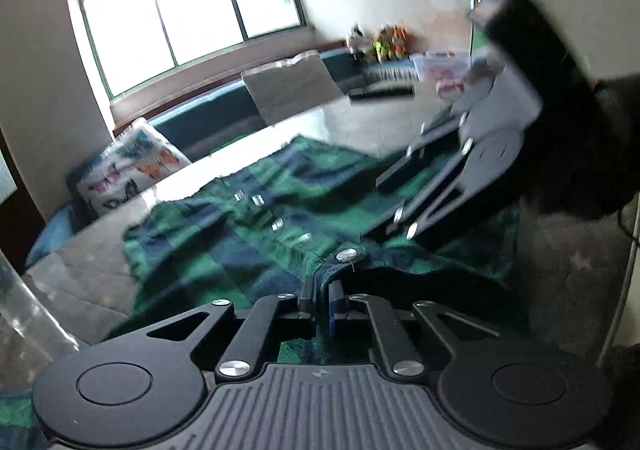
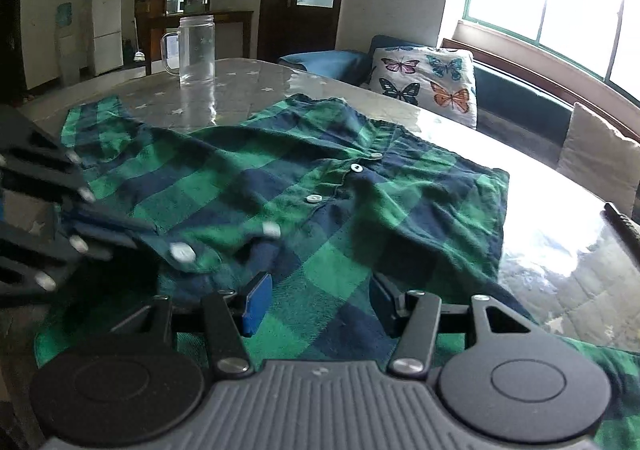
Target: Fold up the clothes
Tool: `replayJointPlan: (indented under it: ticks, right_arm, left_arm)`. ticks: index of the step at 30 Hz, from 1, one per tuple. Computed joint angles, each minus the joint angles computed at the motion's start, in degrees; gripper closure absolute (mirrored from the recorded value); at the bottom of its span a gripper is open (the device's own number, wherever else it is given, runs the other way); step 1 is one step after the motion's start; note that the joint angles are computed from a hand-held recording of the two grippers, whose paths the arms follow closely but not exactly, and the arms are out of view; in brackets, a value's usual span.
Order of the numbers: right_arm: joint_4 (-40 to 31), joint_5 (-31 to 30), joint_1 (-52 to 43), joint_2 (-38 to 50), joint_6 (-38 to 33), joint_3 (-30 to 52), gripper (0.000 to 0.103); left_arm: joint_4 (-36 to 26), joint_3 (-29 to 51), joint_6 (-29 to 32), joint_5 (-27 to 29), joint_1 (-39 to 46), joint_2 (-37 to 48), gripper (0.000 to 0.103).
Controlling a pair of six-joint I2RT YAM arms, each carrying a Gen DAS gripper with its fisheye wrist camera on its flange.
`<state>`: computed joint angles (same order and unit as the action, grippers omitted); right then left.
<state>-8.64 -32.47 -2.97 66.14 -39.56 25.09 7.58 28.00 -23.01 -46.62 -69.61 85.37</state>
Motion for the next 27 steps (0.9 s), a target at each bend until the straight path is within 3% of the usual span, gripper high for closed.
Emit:
replayJointPlan:
  ticks: [7,12,14,17,23,27]
  right_arm:
    - [2.66,0.07,3.00,2.25,0.45,-1.01,0.047]
    - [-0.03,-1.33,2.20,-0.81,-5.27,-2.88,0.047]
    - [-3.09,-2.04,1.40,-2.76,-7.51,-3.07,0.046]
    - [-7.46,-3.10,-0.89,-6.03,-11.93,-3.73,0.046]
    - [-14.78,-6.18,-6.59,-7.75,-15.43,-2.40,0.045]
    - [-16.48,-6.97,-7.81,-8.21,-16.37,-2.75,0.045]
  left_arm:
    - [-2.02,1.18,0.80,1.96,0.54,2.16,0.097]
    - [-2.87,0.77,0.77,4.20,0.57,1.14,0.091]
    - [-3.94,0.21,0.02,4.86,-0.01,-0.37,0.075]
    - [-6.22,-1.77,-1.97,4.55,-1.71,-5.25,0.060]
    - [-11.82,-5.34,-7.17,0.69,-1.85,-16.90,0.059]
    - [-8.82,-6.73,-9.26,4.17,4.46,-16.61,0.062]
